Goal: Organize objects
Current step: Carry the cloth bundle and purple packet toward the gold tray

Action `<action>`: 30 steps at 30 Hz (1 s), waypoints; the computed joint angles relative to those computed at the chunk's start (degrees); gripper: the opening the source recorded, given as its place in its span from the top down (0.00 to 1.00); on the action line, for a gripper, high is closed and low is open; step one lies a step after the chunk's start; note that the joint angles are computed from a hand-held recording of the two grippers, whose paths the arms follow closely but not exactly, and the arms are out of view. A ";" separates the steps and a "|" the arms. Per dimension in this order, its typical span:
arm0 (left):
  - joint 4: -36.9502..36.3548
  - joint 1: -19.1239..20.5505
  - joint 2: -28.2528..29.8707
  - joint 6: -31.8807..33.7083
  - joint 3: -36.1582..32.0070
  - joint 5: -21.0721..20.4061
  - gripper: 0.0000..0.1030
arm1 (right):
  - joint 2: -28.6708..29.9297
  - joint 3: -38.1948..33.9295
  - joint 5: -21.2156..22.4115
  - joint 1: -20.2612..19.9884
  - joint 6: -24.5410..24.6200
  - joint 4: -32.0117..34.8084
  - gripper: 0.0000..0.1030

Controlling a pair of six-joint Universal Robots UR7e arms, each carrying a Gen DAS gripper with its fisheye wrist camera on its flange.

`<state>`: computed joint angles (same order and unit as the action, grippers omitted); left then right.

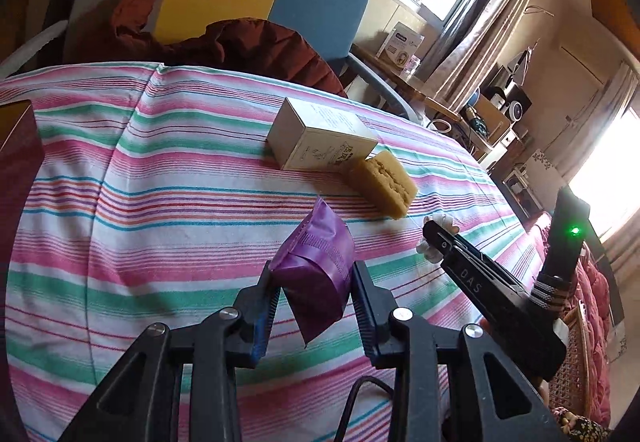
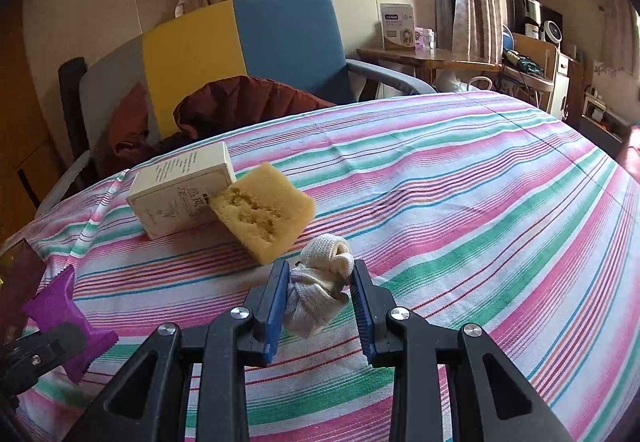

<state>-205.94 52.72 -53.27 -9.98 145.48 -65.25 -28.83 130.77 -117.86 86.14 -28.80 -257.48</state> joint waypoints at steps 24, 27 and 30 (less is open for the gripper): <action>2.52 8.99 -33.83 -3.12 11.70 7.76 0.65 | 6.24 -4.26 -3.81 6.09 -15.63 -3.60 0.70; 4.24 11.21 -38.25 -2.88 12.15 9.54 0.65 | 6.81 -4.84 -4.65 6.63 -16.80 -3.53 0.70; 6.15 13.78 -42.21 -3.11 12.28 10.98 0.65 | 7.24 -5.08 -5.00 7.14 -17.87 -3.82 0.70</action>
<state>-199.79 66.51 -95.49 -13.09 157.76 -54.27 -21.59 125.68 -122.86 93.29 -46.67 -261.30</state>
